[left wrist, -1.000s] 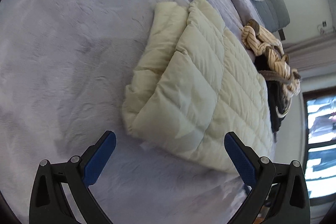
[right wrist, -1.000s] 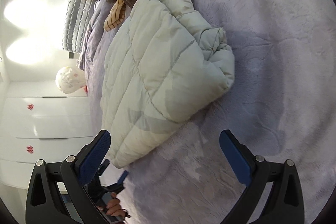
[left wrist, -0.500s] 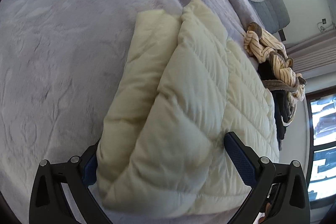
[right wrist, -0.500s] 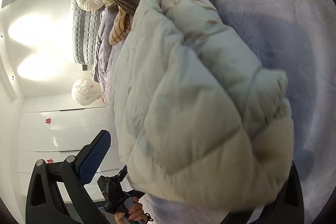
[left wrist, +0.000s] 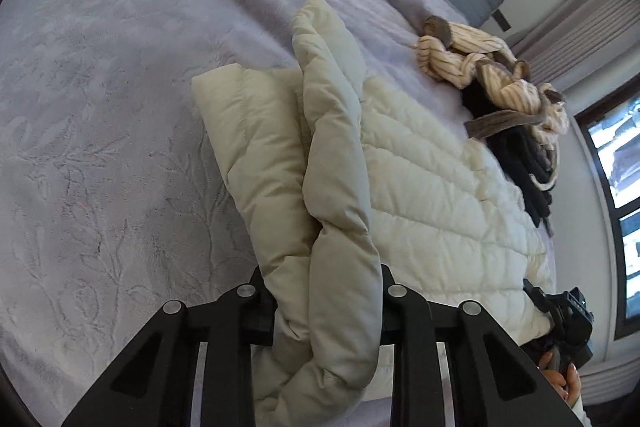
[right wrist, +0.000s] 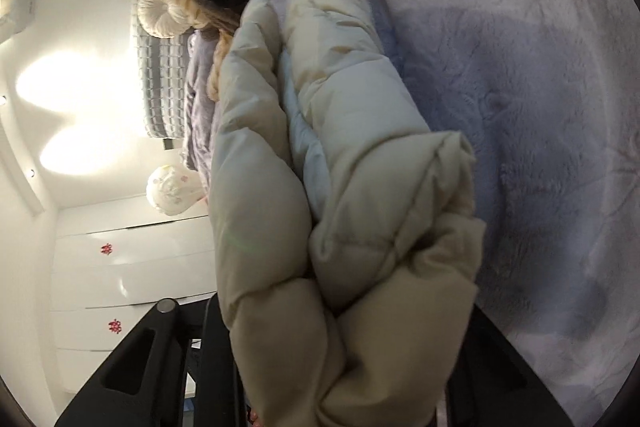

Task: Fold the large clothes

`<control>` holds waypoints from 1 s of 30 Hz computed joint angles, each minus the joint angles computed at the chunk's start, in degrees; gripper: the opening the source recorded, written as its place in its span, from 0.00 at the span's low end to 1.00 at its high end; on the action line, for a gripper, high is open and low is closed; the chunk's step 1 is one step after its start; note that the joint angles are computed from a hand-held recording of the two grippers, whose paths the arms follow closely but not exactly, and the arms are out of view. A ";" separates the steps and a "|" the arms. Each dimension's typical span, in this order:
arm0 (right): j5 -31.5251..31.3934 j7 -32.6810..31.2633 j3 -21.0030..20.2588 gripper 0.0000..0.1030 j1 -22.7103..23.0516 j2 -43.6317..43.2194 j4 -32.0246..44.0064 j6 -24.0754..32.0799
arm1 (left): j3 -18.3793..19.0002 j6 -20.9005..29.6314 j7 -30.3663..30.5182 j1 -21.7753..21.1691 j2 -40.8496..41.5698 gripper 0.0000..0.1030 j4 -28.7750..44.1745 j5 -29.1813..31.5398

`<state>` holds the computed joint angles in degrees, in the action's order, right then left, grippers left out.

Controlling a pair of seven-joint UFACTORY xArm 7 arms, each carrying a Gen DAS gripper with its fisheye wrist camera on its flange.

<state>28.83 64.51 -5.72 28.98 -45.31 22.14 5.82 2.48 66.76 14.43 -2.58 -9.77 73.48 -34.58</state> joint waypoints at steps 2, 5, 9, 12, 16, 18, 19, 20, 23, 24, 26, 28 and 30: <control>-0.24 0.06 0.49 0.28 0.00 -1.13 0.22 0.30 | 0.39 1.01 0.80 0.19 -0.92 0.29 0.14 -0.06; -1.36 0.63 2.32 0.28 -1.40 -3.18 0.94 3.12 | 1.05 3.61 2.08 0.35 -2.88 0.29 0.16 0.47; -2.30 4.38 6.96 0.28 -4.47 -7.59 0.99 8.25 | 2.90 8.77 3.81 0.98 -6.76 0.29 -0.83 0.95; -2.52 7.60 9.56 0.28 -4.98 -10.45 0.52 10.28 | 4.77 12.58 5.16 1.76 -10.52 0.29 -2.27 1.85; -2.77 13.53 14.31 0.28 -4.33 -15.78 -0.93 13.44 | 7.07 17.95 6.53 2.86 -15.39 0.29 -4.34 4.25; -2.99 16.63 16.15 0.28 -4.03 -17.30 -1.66 13.66 | 8.70 21.57 6.44 3.81 -17.32 0.29 -5.13 5.26; -3.06 18.99 17.70 0.28 -4.00 -18.96 -2.29 14.47 | 9.21 22.73 6.55 4.22 -18.11 0.29 -5.57 5.73; -3.15 22.23 19.98 0.28 -4.09 -21.09 -2.91 15.92 | 9.72 23.94 6.86 4.66 -19.03 0.29 -6.04 6.43; -4.48 28.70 23.66 0.28 -3.64 -24.10 -3.39 19.10 | 10.56 26.67 8.37 5.90 -22.27 0.29 -7.99 9.35; -4.93 30.80 24.84 0.28 -3.40 -24.96 -3.45 20.17 | 10.49 27.19 9.19 6.29 -23.62 0.29 -8.98 10.93; -6.25 33.02 25.45 0.28 -2.57 -24.95 -3.03 22.29 | 10.05 27.33 10.03 6.67 -25.32 0.29 -10.64 12.99; -6.97 34.54 25.30 0.28 -1.32 -24.44 -3.32 23.23 | 9.72 27.40 10.55 7.12 -26.73 0.29 -12.57 15.09; -7.65 35.11 24.34 0.28 -0.38 -23.97 -3.68 23.72 | 9.61 27.29 10.49 7.52 -27.49 0.30 -13.84 16.30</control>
